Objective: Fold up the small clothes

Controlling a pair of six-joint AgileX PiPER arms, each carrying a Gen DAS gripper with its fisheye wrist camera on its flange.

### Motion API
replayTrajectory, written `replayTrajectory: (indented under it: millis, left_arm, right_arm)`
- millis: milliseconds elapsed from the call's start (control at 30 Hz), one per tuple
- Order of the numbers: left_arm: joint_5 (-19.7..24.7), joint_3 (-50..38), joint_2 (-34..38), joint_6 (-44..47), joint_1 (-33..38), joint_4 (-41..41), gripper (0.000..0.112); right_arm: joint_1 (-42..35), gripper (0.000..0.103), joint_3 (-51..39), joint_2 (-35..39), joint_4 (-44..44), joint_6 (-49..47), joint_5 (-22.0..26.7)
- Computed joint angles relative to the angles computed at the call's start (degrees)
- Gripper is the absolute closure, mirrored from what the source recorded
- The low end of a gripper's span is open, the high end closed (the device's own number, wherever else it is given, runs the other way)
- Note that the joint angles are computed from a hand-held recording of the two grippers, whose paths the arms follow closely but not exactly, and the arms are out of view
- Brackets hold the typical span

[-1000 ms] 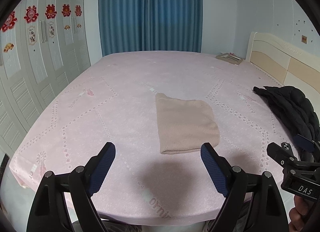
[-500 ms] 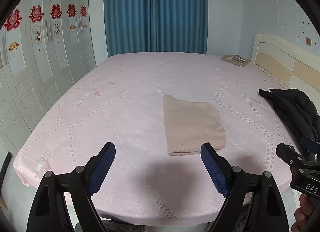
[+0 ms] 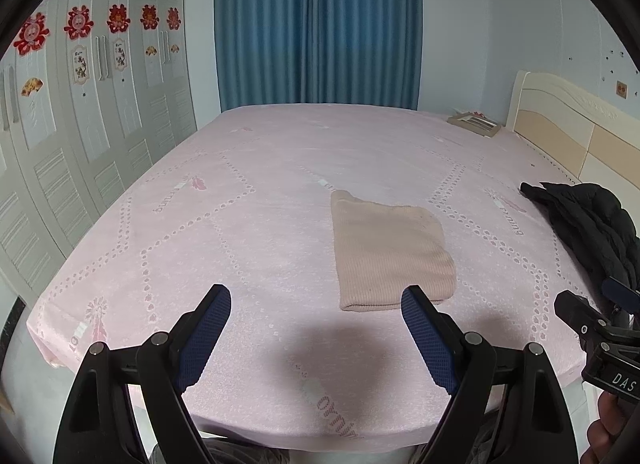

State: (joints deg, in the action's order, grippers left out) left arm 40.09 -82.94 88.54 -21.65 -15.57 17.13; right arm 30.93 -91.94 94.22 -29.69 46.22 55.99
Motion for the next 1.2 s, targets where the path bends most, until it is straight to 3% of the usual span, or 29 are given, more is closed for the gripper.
replayTrajectory:
  millis: [1200]
  left_arm:
    - [0.05, -0.03, -0.71, 0.96, 1.39, -1.09, 0.026]
  right_arm:
    - [0.77, 0.001, -1.14, -0.29, 0.14, 0.76, 0.76]
